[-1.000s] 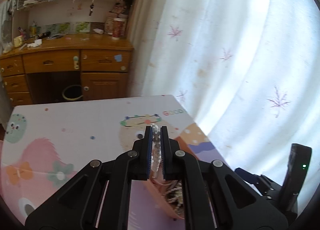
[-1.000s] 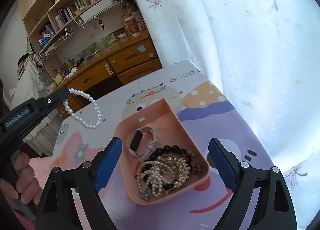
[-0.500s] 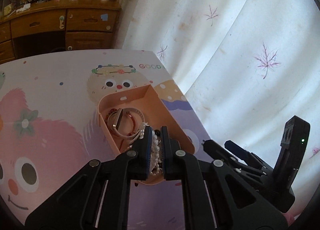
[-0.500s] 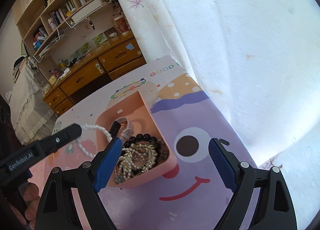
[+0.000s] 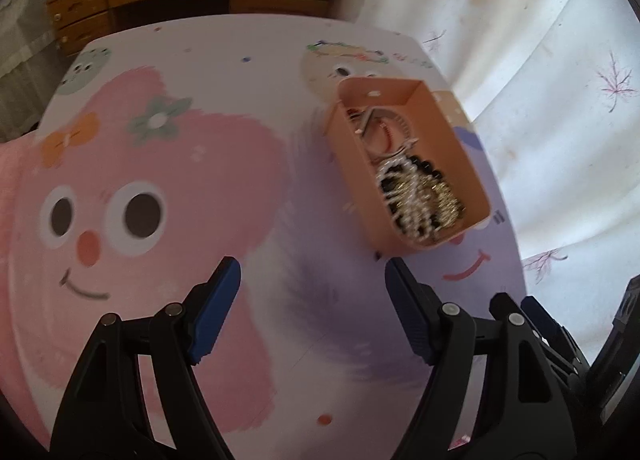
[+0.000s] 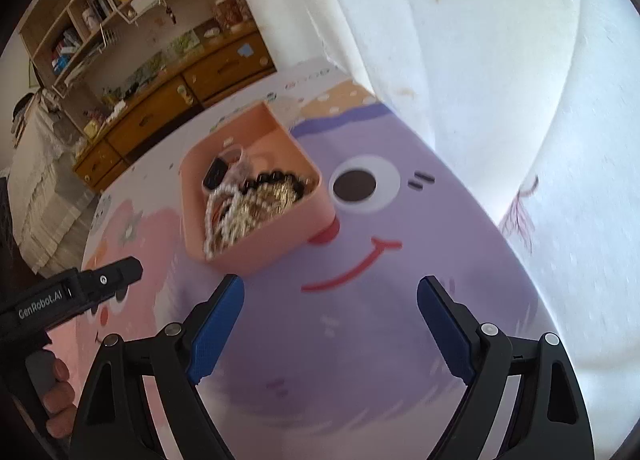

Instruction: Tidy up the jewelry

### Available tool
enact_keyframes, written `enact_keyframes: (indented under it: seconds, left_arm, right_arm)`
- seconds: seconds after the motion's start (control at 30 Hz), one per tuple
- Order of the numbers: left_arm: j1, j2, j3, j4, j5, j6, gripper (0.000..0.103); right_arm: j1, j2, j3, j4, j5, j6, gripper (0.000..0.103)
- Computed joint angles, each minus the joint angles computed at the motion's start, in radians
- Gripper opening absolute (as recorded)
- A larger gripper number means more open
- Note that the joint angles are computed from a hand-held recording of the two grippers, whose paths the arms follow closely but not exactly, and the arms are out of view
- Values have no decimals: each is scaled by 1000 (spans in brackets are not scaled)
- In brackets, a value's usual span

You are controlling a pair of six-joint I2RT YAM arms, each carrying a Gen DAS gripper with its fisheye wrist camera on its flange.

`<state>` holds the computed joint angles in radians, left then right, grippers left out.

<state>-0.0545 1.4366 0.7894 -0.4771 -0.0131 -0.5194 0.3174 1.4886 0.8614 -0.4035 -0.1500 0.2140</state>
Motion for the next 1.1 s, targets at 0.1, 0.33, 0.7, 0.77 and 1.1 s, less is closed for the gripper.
enact_keyframes:
  seconds: [0.1, 0.33, 0.7, 0.77, 1.1]
  left_arm:
    - [23, -182, -41, -224, -20, 1, 72]
    - [66, -590, -57, -653, -61, 9, 73]
    - [-450, -545, 376, -995, -431, -466, 103]
    - [-520, -485, 431, -1013, -471, -527, 103]
    - [-700, -373, 464, -1050, -524, -739, 103]
  right_arm:
    - [56, -122, -36, -133, 3, -18, 100]
    - [253, -314, 11, -418, 83, -20, 102]
    - [244, -286, 460, -704, -105, -116, 103]
    - [226, -273, 524, -751, -111, -118, 103]
    - [94, -314, 562, -795, -76, -211, 103]
